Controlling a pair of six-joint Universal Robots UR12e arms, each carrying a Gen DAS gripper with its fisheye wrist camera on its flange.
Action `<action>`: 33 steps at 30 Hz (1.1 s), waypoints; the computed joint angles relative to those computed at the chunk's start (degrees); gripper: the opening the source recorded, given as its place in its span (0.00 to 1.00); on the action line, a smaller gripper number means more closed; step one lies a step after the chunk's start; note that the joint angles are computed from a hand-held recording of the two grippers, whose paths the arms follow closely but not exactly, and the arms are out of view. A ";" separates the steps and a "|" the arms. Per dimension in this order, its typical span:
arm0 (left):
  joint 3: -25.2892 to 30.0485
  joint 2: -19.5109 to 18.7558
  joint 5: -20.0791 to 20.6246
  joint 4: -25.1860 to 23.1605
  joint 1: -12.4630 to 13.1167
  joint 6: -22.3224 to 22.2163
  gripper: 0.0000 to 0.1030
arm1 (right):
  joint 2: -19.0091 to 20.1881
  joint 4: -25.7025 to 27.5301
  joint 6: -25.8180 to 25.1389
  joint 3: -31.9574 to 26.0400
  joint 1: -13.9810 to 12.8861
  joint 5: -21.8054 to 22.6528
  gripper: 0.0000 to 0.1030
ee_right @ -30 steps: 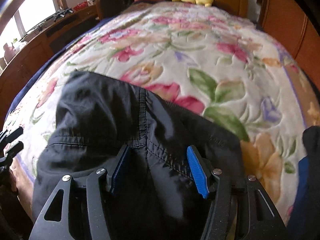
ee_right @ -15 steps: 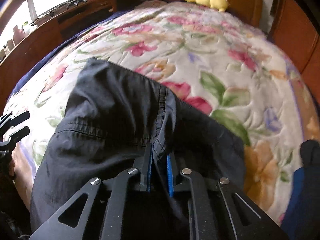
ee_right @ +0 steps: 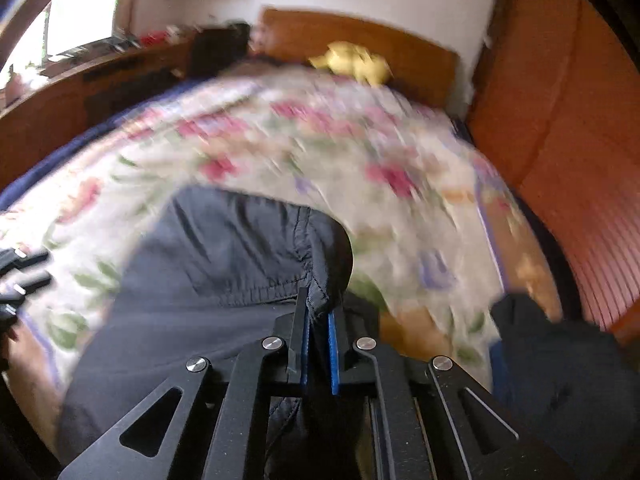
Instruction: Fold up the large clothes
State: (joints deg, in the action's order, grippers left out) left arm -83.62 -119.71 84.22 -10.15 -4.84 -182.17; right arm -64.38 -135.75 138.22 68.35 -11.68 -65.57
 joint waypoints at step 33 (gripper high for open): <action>21.88 -12.51 -2.69 -17.07 -1.86 5.43 0.39 | -5.33 11.27 7.16 10.75 -7.99 6.85 0.78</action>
